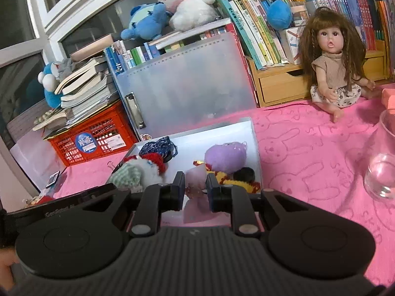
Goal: Organize objects
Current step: 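Carry the black puck in the left tool while the right carries the white bow over the tray, then open the left tool to drop the puck into the tray while the right opens to drop the bow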
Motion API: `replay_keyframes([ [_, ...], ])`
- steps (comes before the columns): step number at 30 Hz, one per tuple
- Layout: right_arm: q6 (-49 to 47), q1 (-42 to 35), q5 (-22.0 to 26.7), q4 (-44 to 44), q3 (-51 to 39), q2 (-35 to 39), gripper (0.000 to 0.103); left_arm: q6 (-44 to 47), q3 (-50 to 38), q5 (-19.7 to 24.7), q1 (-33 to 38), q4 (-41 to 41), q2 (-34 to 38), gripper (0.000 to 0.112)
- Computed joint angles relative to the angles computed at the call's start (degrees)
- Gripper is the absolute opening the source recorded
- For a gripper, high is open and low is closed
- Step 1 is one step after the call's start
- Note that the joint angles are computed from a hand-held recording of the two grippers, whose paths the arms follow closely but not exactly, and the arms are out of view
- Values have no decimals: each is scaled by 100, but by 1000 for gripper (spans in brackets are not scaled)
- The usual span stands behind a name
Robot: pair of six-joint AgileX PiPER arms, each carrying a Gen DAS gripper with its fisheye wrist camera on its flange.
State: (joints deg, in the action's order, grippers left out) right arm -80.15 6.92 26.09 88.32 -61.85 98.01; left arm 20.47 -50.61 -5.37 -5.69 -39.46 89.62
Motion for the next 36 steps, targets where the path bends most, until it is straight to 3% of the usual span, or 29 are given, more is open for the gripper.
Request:
replay_keyframes([
  [5, 906, 11, 118, -580, -540, 375, 23, -204, -315, 29, -43, 221, 244, 30],
  [8, 1266, 46, 122, -806, -786, 555, 23, 253, -470, -62, -170, -113, 388, 30],
  [12, 1731, 91, 139, -1112, -1097, 783, 23, 1527, -744, -166, -387, -1208, 667, 30],
  [18, 2410, 91, 381, -1370, -1612, 1276, 23, 1737, -956, -243, -614, -1159, 1101, 30],
  [22, 2944, 208, 301, -1840, -1961, 1553, 23, 2688, -1142, -390, -726, -1976, 1398, 30],
  [25, 3439, 314, 230, -2337, -2335, 1757, 23, 2894, -1292, -539, -767, -2138, 1600, 30],
  [30, 3818, 403, 501, -2615, -2984, 2182, 23, 3471, -1607, -556, -741, -2624, 1932, 30],
  [36, 4154, 526, 751, -2846, -3676, 2718, 23, 3032, -1735, -601, -700, -2015, 2139, 30],
])
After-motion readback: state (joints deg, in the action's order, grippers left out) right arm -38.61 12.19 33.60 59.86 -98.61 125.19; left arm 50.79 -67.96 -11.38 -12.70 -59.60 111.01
